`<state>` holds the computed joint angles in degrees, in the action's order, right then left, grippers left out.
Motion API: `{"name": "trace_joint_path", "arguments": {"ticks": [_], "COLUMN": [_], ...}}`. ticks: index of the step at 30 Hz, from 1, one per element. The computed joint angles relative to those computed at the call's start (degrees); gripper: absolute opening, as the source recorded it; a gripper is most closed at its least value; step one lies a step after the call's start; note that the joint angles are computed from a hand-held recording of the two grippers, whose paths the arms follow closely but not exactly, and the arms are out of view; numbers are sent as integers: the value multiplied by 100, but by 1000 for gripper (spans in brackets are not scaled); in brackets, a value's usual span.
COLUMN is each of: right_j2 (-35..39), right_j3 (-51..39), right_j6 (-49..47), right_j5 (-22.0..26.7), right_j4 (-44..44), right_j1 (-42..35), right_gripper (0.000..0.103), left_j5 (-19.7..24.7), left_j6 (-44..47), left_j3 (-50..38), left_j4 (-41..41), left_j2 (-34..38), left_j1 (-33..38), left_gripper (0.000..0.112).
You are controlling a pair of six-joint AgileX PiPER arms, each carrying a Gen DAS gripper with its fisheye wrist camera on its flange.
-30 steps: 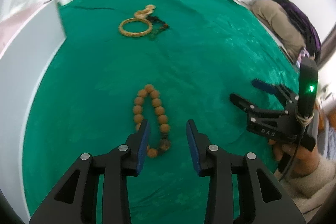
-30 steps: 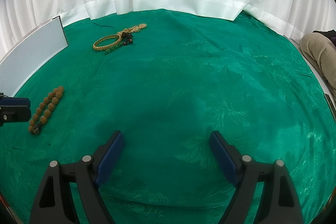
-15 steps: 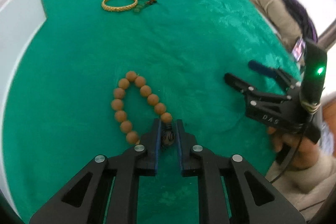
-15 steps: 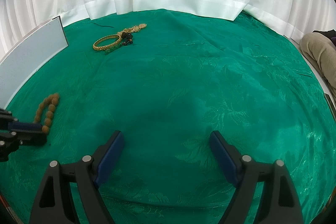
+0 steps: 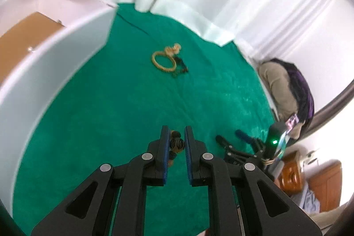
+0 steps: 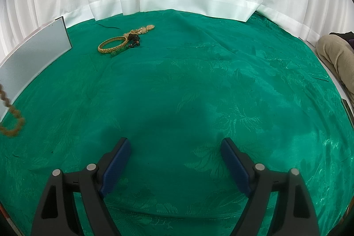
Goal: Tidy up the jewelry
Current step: 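Grasp the dark bead strand with the right gripper while the left gripper holds the wooden bracelet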
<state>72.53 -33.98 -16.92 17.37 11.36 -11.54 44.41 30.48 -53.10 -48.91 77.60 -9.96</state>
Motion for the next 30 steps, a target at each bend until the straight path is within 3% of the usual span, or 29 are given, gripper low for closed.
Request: {"name": "trace_joint_path", "arguments": {"ticks": [13,17,21,24,30], "right_j2": [-14,-30,25,346,2388], "right_j3": [3,-25,-684,-1669,-4536], "right_j6": [-47,65,-1268,-1782,-1289], "right_j5": [12,84,1159,1817,3220], "right_j4": [38,-46,1236,1700,1670], "right_j1": [-17,-15,-491,-748,-647], "right_gripper": [86,86,86,86,85], "left_j5": [-403,-328,-368,-350,-288], "left_j6": [-430,-296,-344,-282,-8], "left_j3": [692,781,815,857,945], "left_j4": [558,492,637,604,367], "left_j2": [-496,-608,-668,-714,-713], "left_j1": [453,658,724,792,1009], "left_gripper": [11,11,11,11,11]}}
